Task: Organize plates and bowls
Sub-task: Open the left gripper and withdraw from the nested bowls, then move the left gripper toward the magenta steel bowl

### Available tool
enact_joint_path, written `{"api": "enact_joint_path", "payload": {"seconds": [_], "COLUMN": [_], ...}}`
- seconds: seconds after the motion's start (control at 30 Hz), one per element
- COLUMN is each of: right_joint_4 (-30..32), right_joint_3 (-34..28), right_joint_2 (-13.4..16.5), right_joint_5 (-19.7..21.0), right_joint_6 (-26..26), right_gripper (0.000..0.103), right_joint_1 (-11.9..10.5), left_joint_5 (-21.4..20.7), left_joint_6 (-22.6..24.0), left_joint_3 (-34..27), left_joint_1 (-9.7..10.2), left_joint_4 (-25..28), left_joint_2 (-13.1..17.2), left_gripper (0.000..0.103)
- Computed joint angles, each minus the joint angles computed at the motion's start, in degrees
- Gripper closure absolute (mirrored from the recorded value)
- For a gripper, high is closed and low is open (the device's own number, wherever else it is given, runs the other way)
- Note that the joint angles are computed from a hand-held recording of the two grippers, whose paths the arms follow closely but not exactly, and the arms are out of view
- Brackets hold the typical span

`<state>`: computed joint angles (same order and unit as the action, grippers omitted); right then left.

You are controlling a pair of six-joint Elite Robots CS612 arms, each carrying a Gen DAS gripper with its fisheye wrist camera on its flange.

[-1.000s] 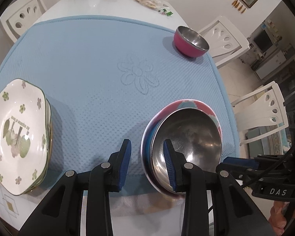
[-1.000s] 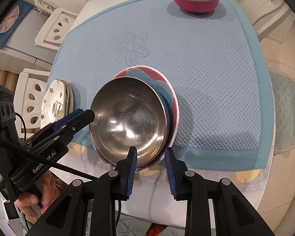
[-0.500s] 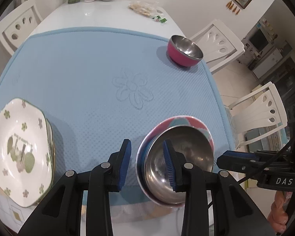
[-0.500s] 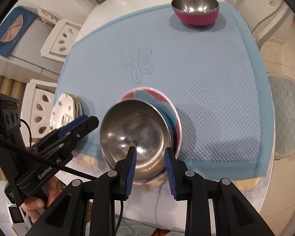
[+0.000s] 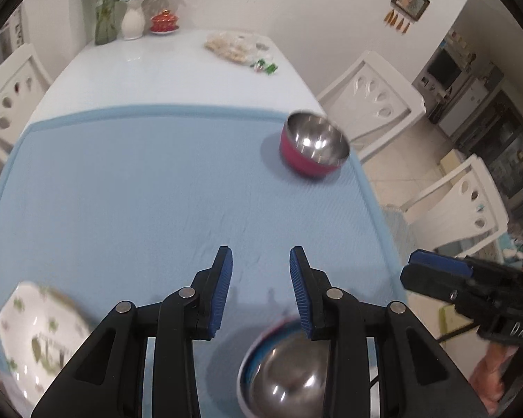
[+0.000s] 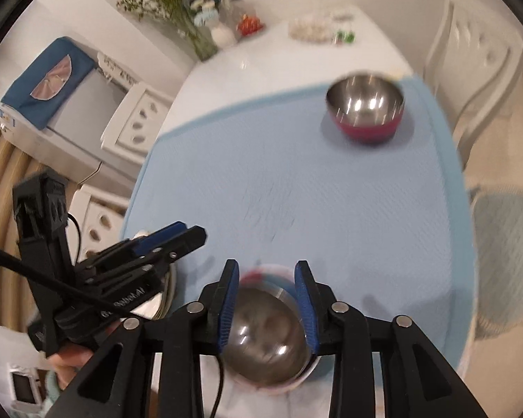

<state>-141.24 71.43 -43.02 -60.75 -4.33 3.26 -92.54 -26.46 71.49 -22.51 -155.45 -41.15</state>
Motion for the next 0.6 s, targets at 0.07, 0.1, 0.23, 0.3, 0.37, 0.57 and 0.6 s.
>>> {"api": "enact_joint_path", "payload": {"seconds": [0.07,0.1,0.23,0.3,0.37,0.57,0.6], "right_joint_4": [-2.68,-3.77,-4.82,-4.23,-3.61,0.43,1.14], "right_joint_3": [-1.37,-2.13,-6.27,-9.20,-12.40,-23.14,-24.82], "right_joint_2": [1.14,1.80,4.91,6.94,9.10,16.09,17.15], "right_joint_5": [-0.30,-0.11,-1.73,-2.44,-3.07,-3.03,-3.04], "right_joint_6": [1.40,2.26,5.94,8.18,10.98,16.47,16.99], "right_gripper": [0.054,0.054,0.053,0.053,0.053,0.053,0.053], "right_joint_1": [-0.32,-0.49,-1.21,-1.76,-2.15,-2.89,-2.93], "left_joint_5": [-4.40,-6.61,-9.93,-11.35,-11.72,-15.27,-15.60], "left_joint_6": [-0.46,-1.08,-3.39,-3.69,-3.55,-3.48,-3.36], "left_joint_3": [-3.37,-5.69,-13.50,-19.05,-23.47,-40.07,-42.90], "left_joint_1": [0.98,1.49,2.43,2.80,2.94,3.48,3.55], "left_joint_4": [-0.97,-1.69,-1.19,1.21,3.69,13.68,15.47], "left_joint_2": [2.07,3.57,8.29,11.40,13.80,23.06,24.63], "left_gripper": [0.062,0.057,0.045,0.045,0.045,0.045,0.045]}}
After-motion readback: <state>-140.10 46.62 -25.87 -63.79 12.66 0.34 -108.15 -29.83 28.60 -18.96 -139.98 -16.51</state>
